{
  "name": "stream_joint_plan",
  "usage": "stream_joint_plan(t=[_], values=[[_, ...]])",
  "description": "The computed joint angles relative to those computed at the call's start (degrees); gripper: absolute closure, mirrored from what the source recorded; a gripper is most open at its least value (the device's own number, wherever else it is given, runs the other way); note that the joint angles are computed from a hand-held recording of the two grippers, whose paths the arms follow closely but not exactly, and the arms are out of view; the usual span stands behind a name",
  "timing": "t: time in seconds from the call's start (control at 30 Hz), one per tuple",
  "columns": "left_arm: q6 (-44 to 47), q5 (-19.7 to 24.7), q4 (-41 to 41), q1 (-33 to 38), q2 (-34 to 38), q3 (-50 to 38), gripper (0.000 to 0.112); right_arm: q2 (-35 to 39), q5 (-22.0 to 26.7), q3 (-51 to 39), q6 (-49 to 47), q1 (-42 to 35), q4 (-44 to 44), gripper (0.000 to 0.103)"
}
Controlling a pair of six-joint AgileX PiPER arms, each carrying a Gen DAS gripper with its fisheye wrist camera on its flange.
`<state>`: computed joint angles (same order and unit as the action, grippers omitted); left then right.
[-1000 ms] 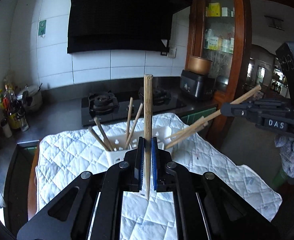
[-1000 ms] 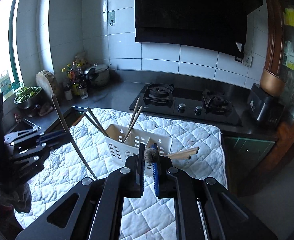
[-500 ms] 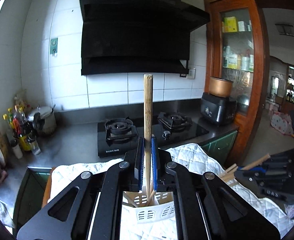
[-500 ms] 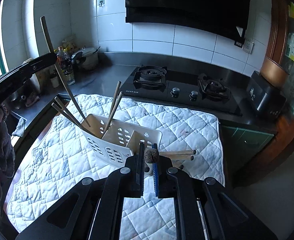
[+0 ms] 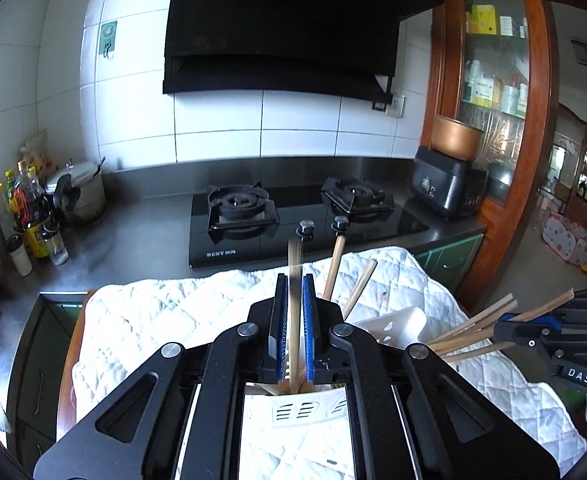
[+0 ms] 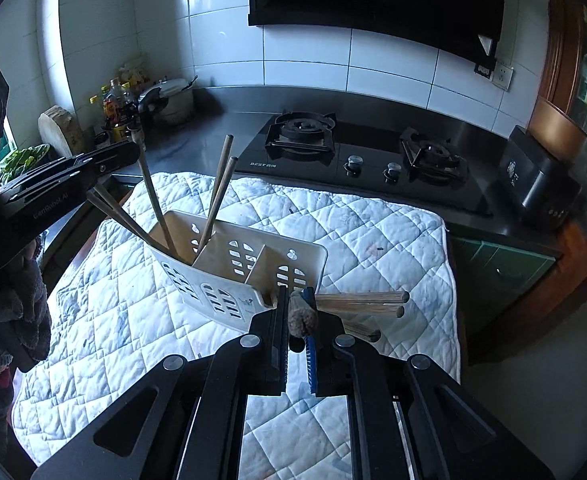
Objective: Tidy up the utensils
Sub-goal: 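Open the right tool over the caddy while the left tool releases its chopstick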
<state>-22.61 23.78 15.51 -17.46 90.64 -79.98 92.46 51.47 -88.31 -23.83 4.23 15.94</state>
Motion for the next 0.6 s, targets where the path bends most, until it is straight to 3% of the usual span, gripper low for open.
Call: stream_joint_plan(t=[0.3, 0.37, 0.43, 0.53, 0.6], values=[[0.99, -0.77, -1.60, 0.87, -0.33, 2.14, 0.103, -0.11, -1.39, 1.17, -0.81, -0.77, 1.77, 0.095], [2.28, -1.43, -2.95, 0.96, -1.31, 3.19, 0.095, -0.55, -1.81, 1.67, -1.20, -1.16, 2.27, 0.092], [-2.27, -2.22, 1.43, 0.28, -2.94, 4.82, 0.071, -1.33, -2.05, 2.25, -1.39, -1.64, 2.94, 0.087], [-4.41, -2.91, 3.50, -0.48, -5.71, 7.11, 0.070, -3.51, -2.77, 3.97, -2.39, -2.77, 4.32, 0.084], [-5.54, -3.22, 4.35, -0.93, -7.99, 9.11, 0.064, -5.51, -3.30, 5.57, -3.11, -3.49, 5.44, 0.076]])
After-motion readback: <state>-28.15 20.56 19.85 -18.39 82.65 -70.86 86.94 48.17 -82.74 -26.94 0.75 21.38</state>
